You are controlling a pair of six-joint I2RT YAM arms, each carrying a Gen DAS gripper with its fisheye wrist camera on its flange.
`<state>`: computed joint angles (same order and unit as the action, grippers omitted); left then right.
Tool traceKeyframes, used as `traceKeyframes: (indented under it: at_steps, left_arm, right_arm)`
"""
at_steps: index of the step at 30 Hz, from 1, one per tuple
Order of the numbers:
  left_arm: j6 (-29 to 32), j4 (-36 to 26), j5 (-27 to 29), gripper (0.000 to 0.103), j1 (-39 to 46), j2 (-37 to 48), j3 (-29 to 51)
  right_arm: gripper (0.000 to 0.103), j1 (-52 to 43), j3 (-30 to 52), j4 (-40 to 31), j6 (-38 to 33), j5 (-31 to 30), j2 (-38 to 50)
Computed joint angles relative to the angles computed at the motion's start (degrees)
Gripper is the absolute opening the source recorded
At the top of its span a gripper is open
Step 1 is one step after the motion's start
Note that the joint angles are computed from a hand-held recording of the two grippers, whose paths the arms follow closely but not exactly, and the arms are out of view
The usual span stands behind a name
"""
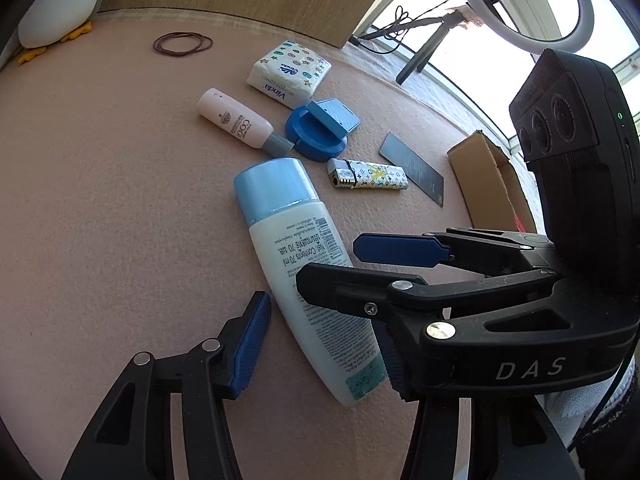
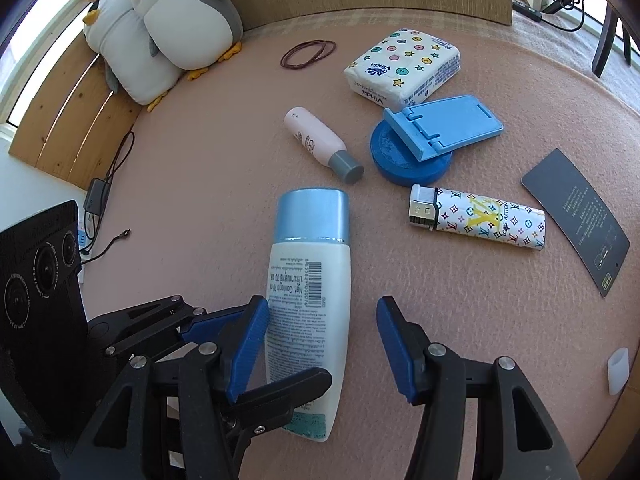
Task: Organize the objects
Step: 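Close the right tool on the lotion bottle and lift it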
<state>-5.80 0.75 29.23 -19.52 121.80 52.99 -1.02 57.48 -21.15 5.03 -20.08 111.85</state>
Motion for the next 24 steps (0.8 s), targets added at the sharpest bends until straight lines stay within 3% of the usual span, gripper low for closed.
traceKeyframes:
  at_steps: [16, 20, 24]
  left_arm:
    - [-1.82, -1.10, -3.23, 0.052, -2.90, 0.11, 1.28]
    - [-3.55, -0.83, -4.20, 0.051, -3.83, -0.30, 1.01]
    - [-4.83, -0.22, -3.90, 0.051, -4.59, -0.76, 0.43]
  right_arm:
    - [0.053, -0.66, -0.08, -0.11, 0.71, -1.35, 0.62]
    - [0.042, -0.91, -0.87, 0.68, 1.67, -2.94, 0.34]
    - [0.041, -0.83, -3.01, 2.52, 2.94, -1.57, -1.47]
